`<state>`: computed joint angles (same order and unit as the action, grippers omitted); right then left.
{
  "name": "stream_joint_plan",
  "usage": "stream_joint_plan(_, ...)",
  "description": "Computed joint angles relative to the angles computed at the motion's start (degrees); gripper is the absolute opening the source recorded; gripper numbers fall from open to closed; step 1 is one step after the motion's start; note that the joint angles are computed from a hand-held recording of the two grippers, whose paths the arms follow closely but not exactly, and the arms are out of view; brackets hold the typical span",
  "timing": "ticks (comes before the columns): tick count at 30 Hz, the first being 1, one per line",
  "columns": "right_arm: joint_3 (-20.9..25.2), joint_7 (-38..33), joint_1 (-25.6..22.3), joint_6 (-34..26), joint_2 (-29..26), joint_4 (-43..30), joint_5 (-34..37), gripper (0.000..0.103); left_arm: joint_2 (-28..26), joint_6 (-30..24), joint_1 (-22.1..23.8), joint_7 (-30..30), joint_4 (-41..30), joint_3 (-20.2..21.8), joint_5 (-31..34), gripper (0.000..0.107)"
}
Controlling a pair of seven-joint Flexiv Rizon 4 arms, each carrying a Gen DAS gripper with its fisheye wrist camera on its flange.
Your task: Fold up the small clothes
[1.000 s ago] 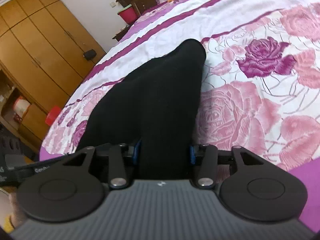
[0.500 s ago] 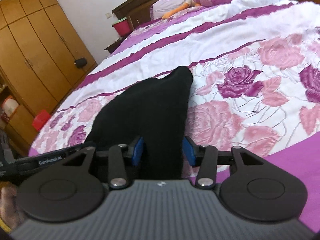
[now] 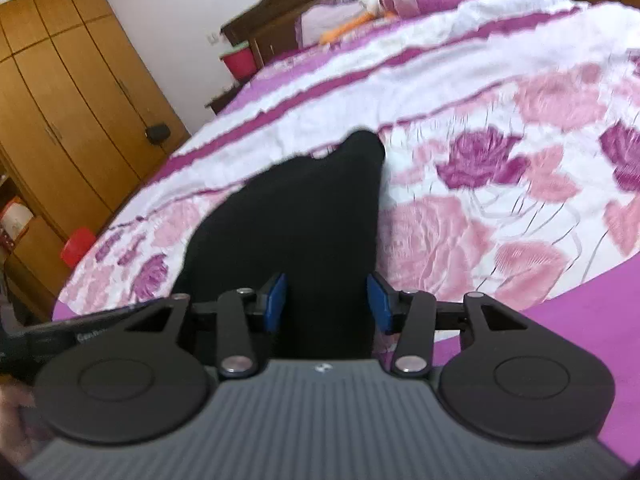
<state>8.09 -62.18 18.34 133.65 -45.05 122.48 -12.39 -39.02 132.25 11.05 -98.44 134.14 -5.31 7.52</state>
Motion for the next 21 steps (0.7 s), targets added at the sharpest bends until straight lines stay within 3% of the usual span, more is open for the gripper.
stream_joint_plan(4,0.7,-0.6,-0.4,3.4,2.7,3.2,0.5,0.049,2.8,1.3,-0.8,-1.3,3.2,0.1,-0.3,0.054)
stream_joint_plan(12,1.8,-1.4,0.1,7.8,8.5,10.3,0.3,0.049,7.8,7.2,-6.6,-1.6,9.8,3.4,-3.6,0.083)
stream_joint_plan(15,1.1,-3.7,2.2,8.5,9.0,11.4,2.3,0.063,8.0,8.6,-9.3,-0.7,11.5,4.6,-6.5,0.087)
stream_joint_plan(21,-0.9,-9.3,6.8,6.3,7.6,11.1,8.1,0.064,5.1,8.7,-13.0,0.2,12.2,5.8,-12.9,0.091)
